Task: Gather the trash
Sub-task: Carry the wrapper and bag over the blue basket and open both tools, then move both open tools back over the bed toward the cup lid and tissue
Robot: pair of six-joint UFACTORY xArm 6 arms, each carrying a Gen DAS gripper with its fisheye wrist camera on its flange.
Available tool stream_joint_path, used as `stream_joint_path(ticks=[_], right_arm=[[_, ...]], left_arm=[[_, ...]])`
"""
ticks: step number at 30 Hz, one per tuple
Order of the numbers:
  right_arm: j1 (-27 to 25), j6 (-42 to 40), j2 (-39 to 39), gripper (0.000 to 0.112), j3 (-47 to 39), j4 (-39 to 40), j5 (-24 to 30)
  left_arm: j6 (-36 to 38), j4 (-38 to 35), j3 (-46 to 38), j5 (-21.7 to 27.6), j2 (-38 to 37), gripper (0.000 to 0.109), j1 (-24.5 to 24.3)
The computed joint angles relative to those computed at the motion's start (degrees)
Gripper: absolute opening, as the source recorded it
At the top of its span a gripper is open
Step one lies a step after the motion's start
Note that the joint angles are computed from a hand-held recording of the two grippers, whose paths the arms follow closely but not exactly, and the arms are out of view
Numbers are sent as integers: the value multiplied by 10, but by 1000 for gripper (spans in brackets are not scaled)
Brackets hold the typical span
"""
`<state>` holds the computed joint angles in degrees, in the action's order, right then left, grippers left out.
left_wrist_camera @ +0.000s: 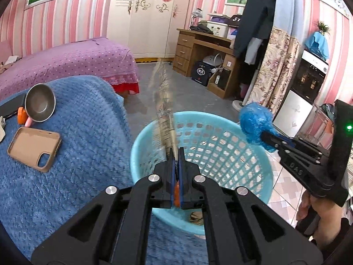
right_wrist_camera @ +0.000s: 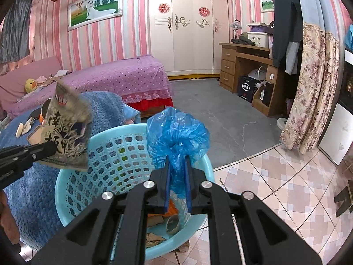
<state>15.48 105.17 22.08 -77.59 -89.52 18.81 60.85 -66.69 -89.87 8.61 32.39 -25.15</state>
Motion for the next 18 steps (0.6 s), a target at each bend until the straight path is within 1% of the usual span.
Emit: stream_joint_path(ticks=[2, 4, 8, 9, 10, 11, 12, 13, 14, 15, 16, 18], right_arm=[[-1, 4, -1, 11, 2, -2, 0], [-1, 7, -3, 11, 4, -3, 1], [-2, 8, -4, 11, 4, -3, 0], [-2, 6, -4, 11, 4, -3, 0], [0, 5, -4, 11, 5, -2, 2], [0, 4, -4, 11, 5, -2, 2], [1, 4, -5, 11, 6, -2, 3], [2, 3, -5, 11, 5, -2, 4], [1, 2, -5, 11, 4, -2, 3], [1, 4, -4, 11, 3, -4, 4], [2, 8, -4, 11, 3, -6, 5], [2, 15, -1, 11, -2, -10, 3]], left_arm=[[20, -18, 1, 4, -4, 1, -2], [16, -9, 1, -1, -2, 1, -4], [-63, 71, -9, -8, 19, 2, 1], [-86, 95, -11, -10, 24, 10, 2], [-107, 118, -11, -12, 26, 29, 5], [-135, 143, -11, -19, 29, 40, 8], [-146, 150, -8, -29, 30, 58, 9], [-143, 144, -5, -40, 28, 67, 11], [-148, 146, -2, -52, 27, 70, 12], [-162, 160, 3, -62, 25, 77, 15], [-198, 196, 11, -80, 24, 82, 19], [-211, 209, 21, -100, 18, 87, 24]])
